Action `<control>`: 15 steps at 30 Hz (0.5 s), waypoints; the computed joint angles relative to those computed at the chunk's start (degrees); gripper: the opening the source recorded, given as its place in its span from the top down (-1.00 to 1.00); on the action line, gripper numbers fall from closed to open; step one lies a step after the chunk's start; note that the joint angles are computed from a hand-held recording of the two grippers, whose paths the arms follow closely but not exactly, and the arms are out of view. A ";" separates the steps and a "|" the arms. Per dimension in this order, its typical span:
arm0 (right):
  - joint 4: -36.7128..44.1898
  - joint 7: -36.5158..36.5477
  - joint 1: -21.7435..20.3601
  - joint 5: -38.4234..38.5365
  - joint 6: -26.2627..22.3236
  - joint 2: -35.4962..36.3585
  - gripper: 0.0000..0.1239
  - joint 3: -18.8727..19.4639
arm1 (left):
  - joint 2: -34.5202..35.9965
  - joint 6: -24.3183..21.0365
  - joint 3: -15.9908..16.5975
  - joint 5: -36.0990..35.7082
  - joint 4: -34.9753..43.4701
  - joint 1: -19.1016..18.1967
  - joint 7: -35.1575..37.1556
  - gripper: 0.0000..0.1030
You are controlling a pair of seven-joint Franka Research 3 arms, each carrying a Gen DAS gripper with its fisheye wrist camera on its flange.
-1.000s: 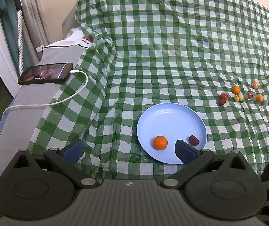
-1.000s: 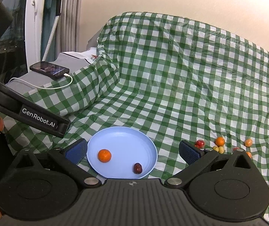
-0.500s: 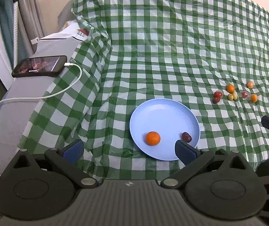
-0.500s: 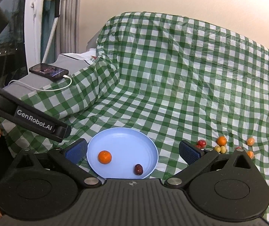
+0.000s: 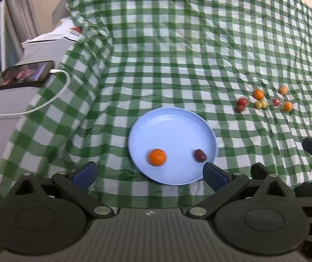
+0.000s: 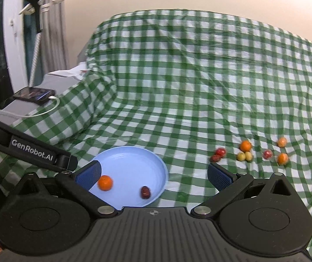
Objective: Organize fruits
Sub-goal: 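Move both tools back toward the fruit cluster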
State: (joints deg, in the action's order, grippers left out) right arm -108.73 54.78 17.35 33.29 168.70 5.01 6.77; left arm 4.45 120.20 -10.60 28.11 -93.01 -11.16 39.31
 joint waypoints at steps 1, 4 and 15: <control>0.16 1.10 -0.03 -0.61 0.25 0.30 -0.65 -0.37 | 1.10 -0.30 -0.09 -0.09 1.25 -0.14 0.12 -0.99; 0.75 3.98 -0.57 -2.38 1.01 1.42 -0.65 -1.29 | 4.42 -1.20 -0.17 -0.31 5.15 -0.80 1.35 -0.99; 8.73 22.09 -0.78 -18.44 4.39 11.72 -0.65 -9.18 | 21.88 -3.06 1.89 -0.89 27.57 -4.61 10.35 -0.99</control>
